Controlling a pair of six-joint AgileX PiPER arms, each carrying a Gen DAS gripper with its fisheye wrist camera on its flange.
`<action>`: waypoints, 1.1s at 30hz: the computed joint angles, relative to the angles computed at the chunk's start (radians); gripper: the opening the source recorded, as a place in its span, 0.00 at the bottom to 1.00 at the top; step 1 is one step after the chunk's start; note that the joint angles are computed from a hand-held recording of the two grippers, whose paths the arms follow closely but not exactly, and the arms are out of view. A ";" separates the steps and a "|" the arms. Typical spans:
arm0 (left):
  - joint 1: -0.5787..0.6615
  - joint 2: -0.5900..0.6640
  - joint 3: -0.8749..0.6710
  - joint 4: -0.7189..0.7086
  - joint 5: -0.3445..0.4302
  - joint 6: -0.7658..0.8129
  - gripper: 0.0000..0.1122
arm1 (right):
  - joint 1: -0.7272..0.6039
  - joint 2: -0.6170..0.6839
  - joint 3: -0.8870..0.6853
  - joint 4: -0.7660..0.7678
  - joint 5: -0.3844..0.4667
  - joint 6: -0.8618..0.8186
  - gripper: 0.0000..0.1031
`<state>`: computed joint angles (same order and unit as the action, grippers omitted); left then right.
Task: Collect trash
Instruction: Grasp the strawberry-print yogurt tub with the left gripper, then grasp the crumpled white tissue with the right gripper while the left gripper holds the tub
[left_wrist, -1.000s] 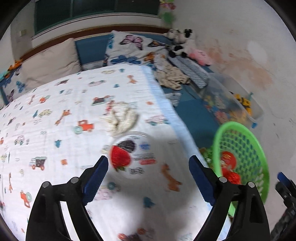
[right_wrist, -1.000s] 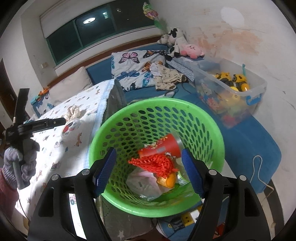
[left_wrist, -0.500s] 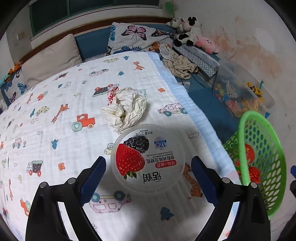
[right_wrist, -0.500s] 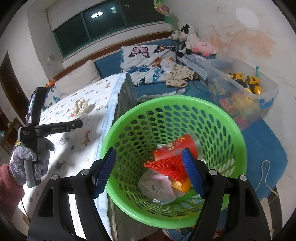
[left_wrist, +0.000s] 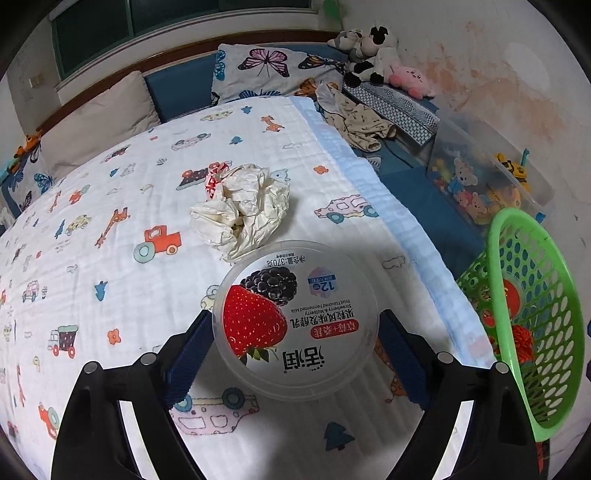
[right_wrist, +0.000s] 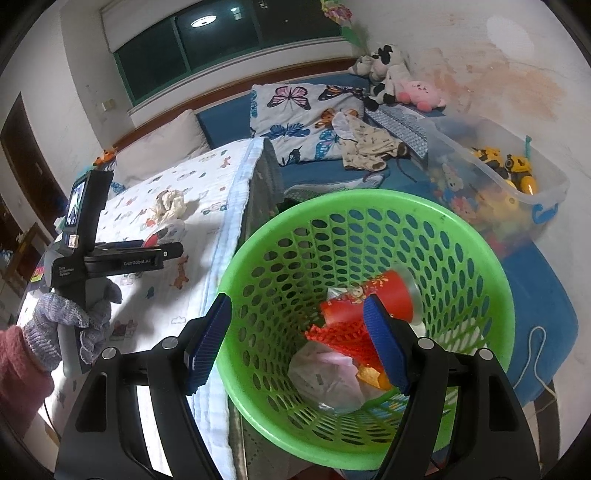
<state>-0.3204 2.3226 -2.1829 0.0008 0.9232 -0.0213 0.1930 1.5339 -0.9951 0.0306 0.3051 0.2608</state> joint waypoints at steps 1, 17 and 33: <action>0.002 -0.016 0.026 -0.003 -0.016 0.003 0.76 | 0.005 0.002 -0.006 -0.007 0.003 0.005 0.72; 0.168 -0.386 0.473 -0.113 -0.181 0.111 0.76 | 0.131 0.193 -0.326 0.055 0.105 -0.089 0.72; 0.396 -0.501 0.572 -0.256 -0.184 0.270 0.76 | 0.236 0.774 -1.233 0.029 0.479 -0.066 0.72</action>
<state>0.0757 1.8216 -1.6106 -0.2550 0.7391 0.2485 0.4291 2.3077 -2.2277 0.0596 0.7842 0.1944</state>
